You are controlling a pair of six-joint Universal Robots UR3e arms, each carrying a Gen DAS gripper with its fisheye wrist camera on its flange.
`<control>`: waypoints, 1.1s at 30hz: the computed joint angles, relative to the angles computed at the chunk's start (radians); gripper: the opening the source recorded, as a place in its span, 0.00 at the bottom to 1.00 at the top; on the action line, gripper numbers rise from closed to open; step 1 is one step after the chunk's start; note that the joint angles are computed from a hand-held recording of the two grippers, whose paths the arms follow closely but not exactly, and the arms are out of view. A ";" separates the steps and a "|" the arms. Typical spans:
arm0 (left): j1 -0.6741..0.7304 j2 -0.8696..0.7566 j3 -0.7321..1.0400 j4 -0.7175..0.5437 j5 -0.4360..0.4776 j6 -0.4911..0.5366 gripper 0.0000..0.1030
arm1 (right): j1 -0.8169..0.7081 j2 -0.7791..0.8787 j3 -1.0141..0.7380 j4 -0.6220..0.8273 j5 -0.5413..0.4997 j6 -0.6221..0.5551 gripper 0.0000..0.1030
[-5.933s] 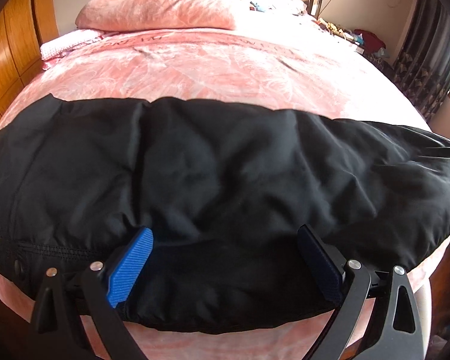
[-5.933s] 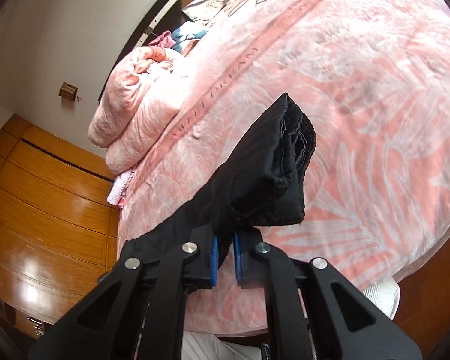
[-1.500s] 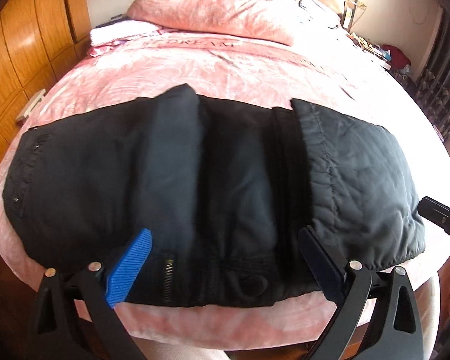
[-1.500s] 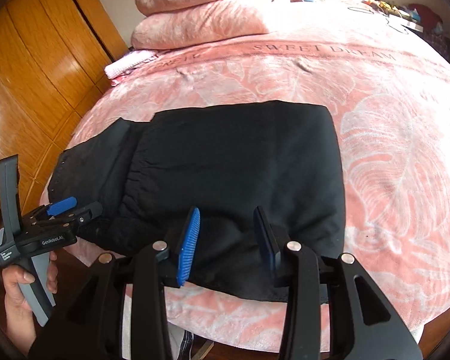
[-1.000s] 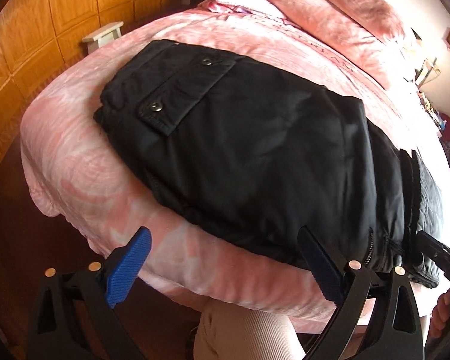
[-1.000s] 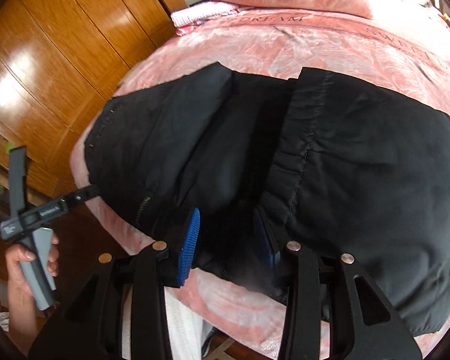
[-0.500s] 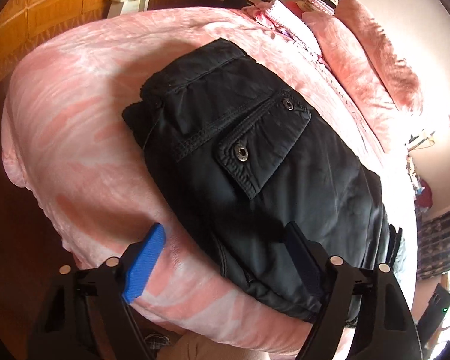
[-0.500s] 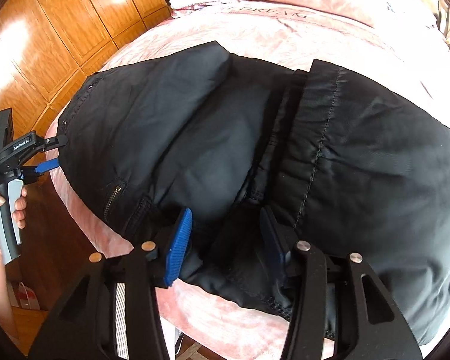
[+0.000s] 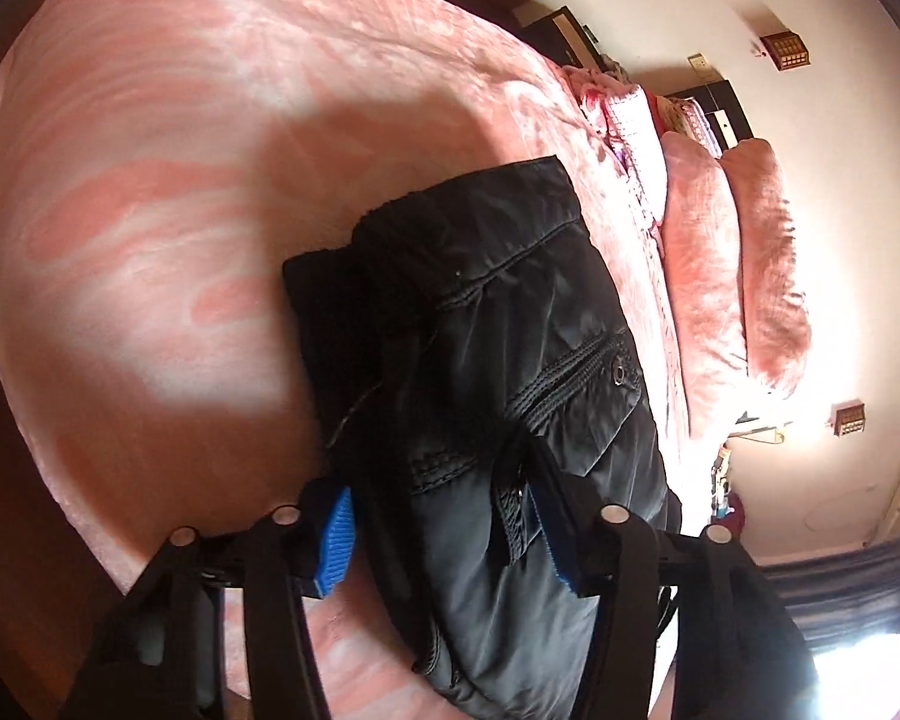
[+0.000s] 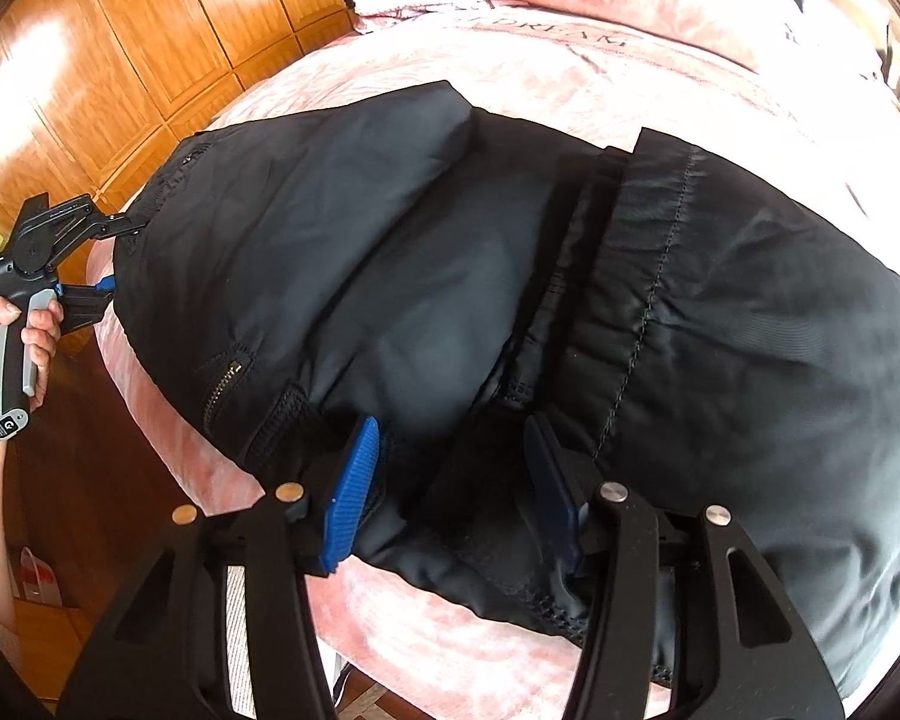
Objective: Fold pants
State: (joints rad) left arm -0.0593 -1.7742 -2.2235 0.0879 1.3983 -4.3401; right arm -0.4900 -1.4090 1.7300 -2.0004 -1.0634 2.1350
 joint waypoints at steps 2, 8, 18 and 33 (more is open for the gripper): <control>-0.040 -0.005 0.033 -0.029 0.064 -0.007 0.37 | -0.003 -0.002 0.003 0.000 0.001 -0.006 0.50; -0.126 -0.014 0.127 -0.097 0.212 -0.025 0.18 | -0.003 0.001 0.004 -0.002 0.005 -0.007 0.51; -0.291 -0.034 0.377 -0.189 0.437 0.090 0.15 | -0.022 0.018 -0.048 0.084 0.040 -0.003 0.54; -0.530 -0.408 1.273 -0.746 0.598 0.489 0.16 | -0.239 0.019 -0.263 0.516 0.234 -0.144 0.54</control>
State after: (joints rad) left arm -0.5896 -2.1826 -0.9508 -0.6583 1.9964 -3.8515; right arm -0.7293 -1.3903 1.4672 -1.4847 -0.8297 1.9914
